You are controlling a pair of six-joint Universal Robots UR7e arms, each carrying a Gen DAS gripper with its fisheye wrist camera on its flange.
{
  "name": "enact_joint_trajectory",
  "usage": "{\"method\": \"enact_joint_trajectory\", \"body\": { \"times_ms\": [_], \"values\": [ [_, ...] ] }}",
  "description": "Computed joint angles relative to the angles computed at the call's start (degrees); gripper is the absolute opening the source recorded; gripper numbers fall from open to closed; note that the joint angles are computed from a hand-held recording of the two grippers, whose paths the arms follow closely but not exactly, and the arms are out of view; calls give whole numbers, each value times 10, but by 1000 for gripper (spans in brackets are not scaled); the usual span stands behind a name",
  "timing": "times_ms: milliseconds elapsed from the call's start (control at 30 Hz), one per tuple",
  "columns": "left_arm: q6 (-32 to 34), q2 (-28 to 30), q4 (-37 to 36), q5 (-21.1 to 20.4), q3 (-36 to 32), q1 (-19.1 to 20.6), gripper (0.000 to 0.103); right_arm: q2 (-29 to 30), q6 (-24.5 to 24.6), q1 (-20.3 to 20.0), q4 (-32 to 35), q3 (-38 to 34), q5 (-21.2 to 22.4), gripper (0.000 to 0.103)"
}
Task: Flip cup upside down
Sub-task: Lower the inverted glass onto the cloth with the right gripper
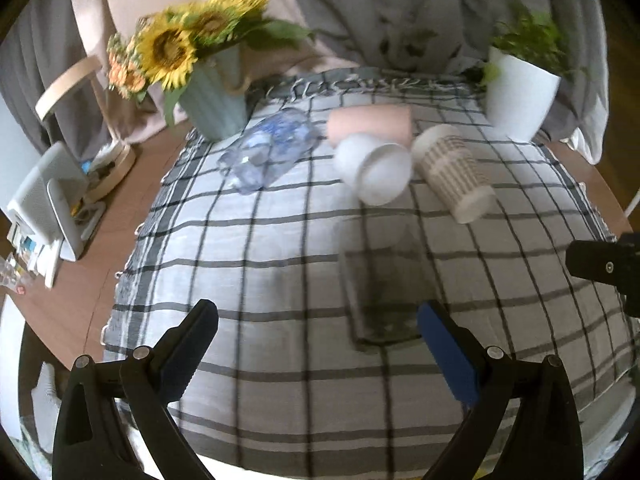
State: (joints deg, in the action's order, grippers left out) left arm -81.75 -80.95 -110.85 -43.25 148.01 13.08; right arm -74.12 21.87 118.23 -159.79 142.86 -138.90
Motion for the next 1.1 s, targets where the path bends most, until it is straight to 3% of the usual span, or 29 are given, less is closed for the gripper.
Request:
{"method": "enact_joint_trajectory", "body": {
  "times_ms": [233, 567, 700, 800, 1100],
  "values": [
    [-48, 101, -91, 22, 22, -35, 102, -6, -57, -17, -9, 24, -15, 82],
    [-107, 227, -145, 57, 8, -21, 92, -11, -93, -53, -10, 44, -21, 82],
    [-118, 244, -144, 58, 0, -10, 76, -11, -101, -64, -13, 50, -15, 82],
    [-136, 247, -123, 60, -5, -7, 69, -12, -107, -69, -14, 53, -9, 82],
    [-129, 211, -93, 28, -9, -29, 69, -23, -131, -71, -31, 59, 11, 82]
  ]
}}
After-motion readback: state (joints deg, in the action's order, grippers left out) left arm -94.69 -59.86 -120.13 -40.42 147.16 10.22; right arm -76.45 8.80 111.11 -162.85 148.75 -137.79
